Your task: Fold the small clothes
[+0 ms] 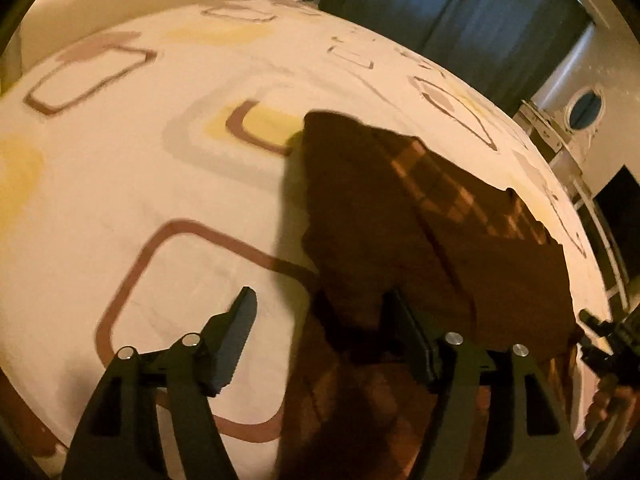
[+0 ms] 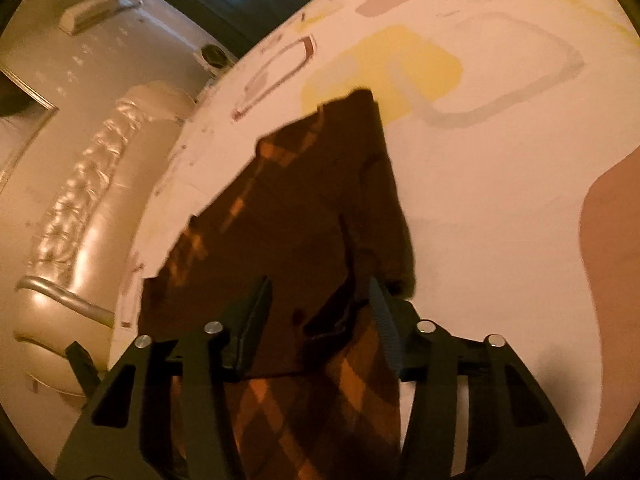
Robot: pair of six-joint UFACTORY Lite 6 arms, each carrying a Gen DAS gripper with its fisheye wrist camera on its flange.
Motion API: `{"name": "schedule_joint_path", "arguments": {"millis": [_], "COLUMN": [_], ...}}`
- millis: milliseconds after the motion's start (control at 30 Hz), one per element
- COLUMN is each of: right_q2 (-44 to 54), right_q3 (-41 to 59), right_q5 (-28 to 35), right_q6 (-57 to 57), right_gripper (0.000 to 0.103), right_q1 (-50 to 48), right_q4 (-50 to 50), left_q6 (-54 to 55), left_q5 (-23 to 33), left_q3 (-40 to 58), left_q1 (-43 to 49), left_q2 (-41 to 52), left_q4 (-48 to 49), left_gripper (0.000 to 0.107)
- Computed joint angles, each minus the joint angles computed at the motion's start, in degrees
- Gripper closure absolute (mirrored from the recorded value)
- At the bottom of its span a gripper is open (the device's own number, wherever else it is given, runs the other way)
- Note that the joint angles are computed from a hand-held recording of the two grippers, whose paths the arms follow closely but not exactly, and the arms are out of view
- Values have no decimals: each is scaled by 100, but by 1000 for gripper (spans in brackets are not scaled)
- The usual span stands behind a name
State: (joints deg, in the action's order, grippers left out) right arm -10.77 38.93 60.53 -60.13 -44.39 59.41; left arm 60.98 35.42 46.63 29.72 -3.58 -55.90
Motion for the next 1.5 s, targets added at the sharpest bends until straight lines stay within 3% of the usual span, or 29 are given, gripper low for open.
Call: {"name": "schedule_joint_path", "arguments": {"millis": [33, 100, 200, 367, 533, 667, 867, 933, 967, 1000, 1167, 1267, 1367, 1500], "right_q2": [-31, -158, -260, -319, 182, 340, 1069, 1094, 1076, 1022, 578, 829, 1078, 912], "right_q3": [-42, -110, -132, -337, 24, 686, 1368, 1365, 1317, 1289, 888, 760, 734, 667], "right_q5": [-162, -470, -516, -536, 205, 483, -108, -353, -423, -516, -993, -1163, -928, -1083], "right_q6": [38, 111, 38, -360, -403, -646, -800, -873, -932, -933, -1146, -1211, -1320, -1278], "right_gripper": [64, 87, 98, 98, 94, 72, 63, 68, 92, 96, 97, 97, 97, 97], "right_q1": [108, 314, 315, -202, -678, -824, 189, 513, 606, 760, 636, 317, 64, 239], "right_q4": [-33, -147, -206, 6, 33, 271, -29, -207, -252, -381, -6, 239, 501, 402], "left_q6": [59, 23, 97, 429, 703, 955, 900, 1017, 1044, 1066, 1170, 862, 226, -1235], "left_q5": [-90, -312, -309, -349, 106, 190, -97, -211, -265, -328, -636, -1370, -1889, -1932], "left_q3": [-51, -146, -159, -191, -162, 14, 170, 84, 57, 24, -116, -311, -417, -172], "left_q1": [-47, -164, -119, -120, 312, 718, 684, 640, 617, 580, 427, -24, -340, -367], "left_q2": [-50, -148, -68, -48, -135, -54, 283, 243, 229, 204, 148, 2, -70, 34], "left_q4": [-56, -36, -200, -258, -473, -607, -348, -402, -420, -425, -498, -152, 332, 1214], "left_gripper": [37, 35, 34, 30, 30, 30, 30, 30, 30, 29, 27, 27, 26, 26]}}
